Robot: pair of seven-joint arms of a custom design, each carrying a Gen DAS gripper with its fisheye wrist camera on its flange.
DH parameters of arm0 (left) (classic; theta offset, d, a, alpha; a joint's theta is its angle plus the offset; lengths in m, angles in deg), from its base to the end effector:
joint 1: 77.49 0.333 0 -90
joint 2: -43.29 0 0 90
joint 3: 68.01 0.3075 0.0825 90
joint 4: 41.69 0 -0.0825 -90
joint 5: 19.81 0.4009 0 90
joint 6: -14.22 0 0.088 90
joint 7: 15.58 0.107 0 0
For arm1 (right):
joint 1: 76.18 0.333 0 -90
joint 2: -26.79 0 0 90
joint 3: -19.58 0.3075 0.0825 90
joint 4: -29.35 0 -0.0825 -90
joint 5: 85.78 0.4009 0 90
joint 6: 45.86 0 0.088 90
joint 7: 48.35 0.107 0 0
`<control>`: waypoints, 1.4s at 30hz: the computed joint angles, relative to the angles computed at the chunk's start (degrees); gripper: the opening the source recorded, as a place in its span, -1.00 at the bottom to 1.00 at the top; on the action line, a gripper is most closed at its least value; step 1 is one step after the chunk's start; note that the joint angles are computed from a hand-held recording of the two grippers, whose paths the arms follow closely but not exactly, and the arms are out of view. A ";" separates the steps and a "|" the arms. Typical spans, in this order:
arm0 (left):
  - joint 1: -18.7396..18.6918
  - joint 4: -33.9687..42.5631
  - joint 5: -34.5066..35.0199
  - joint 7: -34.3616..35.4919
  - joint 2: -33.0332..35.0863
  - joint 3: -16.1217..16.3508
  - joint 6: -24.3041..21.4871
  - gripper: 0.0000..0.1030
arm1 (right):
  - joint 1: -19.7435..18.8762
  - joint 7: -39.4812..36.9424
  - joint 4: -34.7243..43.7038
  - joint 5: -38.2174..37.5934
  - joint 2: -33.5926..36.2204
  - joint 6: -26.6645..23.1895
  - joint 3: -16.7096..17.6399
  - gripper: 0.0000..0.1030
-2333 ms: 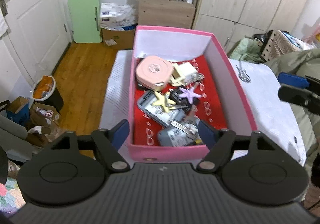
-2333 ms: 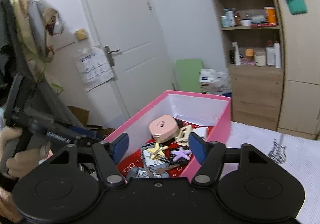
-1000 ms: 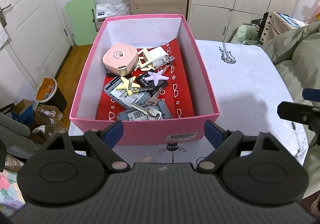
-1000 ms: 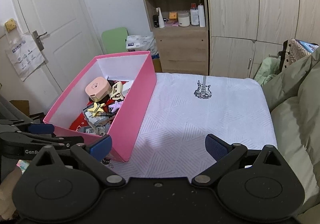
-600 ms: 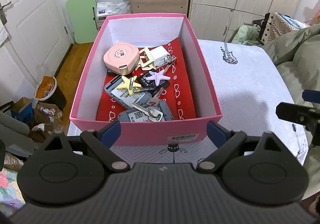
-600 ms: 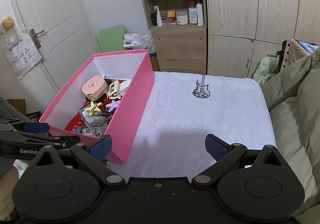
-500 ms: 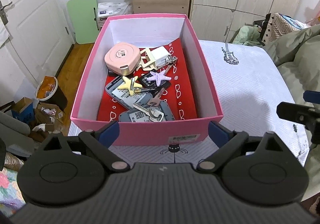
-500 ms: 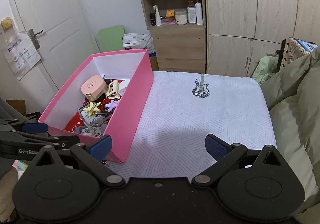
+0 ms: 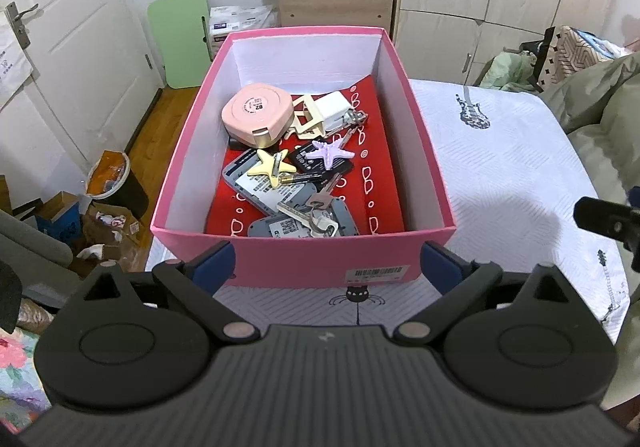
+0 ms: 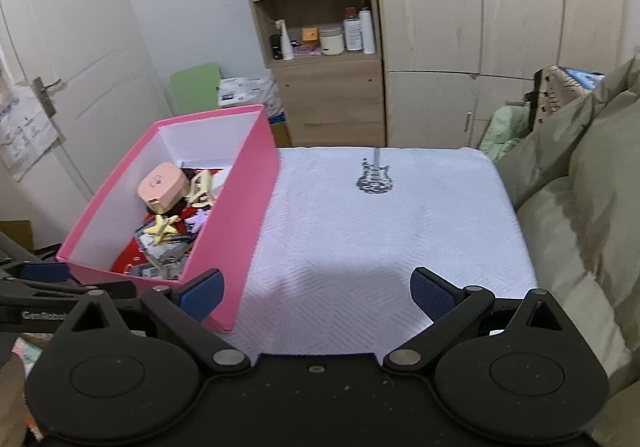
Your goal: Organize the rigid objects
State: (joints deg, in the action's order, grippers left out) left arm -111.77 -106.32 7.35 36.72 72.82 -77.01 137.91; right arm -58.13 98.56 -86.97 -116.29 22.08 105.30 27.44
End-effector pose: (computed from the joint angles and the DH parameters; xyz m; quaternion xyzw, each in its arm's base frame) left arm 0.5865 -0.4809 0.5697 -0.5951 0.7398 -0.2355 0.2076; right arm 0.5286 0.2735 0.5449 -0.5995 0.7028 -0.2225 0.3117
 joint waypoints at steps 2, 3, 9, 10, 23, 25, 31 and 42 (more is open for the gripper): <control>-0.28 0.34 0.43 -0.18 0.15 0.20 -0.50 0.95 | 0.00 1.29 0.23 -1.15 -0.03 -1.15 0.26 0.97; -0.27 0.24 0.45 -0.21 0.09 0.19 -0.43 0.95 | 0.06 1.35 0.28 -1.22 -0.06 -1.54 0.28 0.97; -0.32 -0.40 0.69 -1.34 -0.36 0.24 -0.20 0.95 | 0.47 -0.17 0.71 0.93 0.11 -2.82 0.08 0.97; -0.26 -0.77 0.74 -1.47 -0.58 0.21 0.00 0.95 | 0.51 -0.55 0.80 1.18 0.21 -2.88 0.04 0.97; -0.08 -1.81 1.79 -2.89 -1.18 0.07 0.27 0.95 | 0.67 0.78 0.85 0.18 0.20 -4.69 0.18 0.97; 0.00 -1.91 1.73 -2.70 -1.26 -0.02 0.37 0.95 | 0.71 0.52 0.79 0.35 0.18 -4.70 0.10 0.97; -0.02 -2.15 1.87 -2.28 -1.48 -0.10 0.64 0.95 | 0.71 0.73 0.66 -0.23 0.10 -4.61 0.13 0.97; 0.24 -2.90 1.77 -2.65 -2.09 -0.24 1.26 0.95 | 0.56 0.69 0.27 -0.38 -0.42 -4.65 0.22 0.97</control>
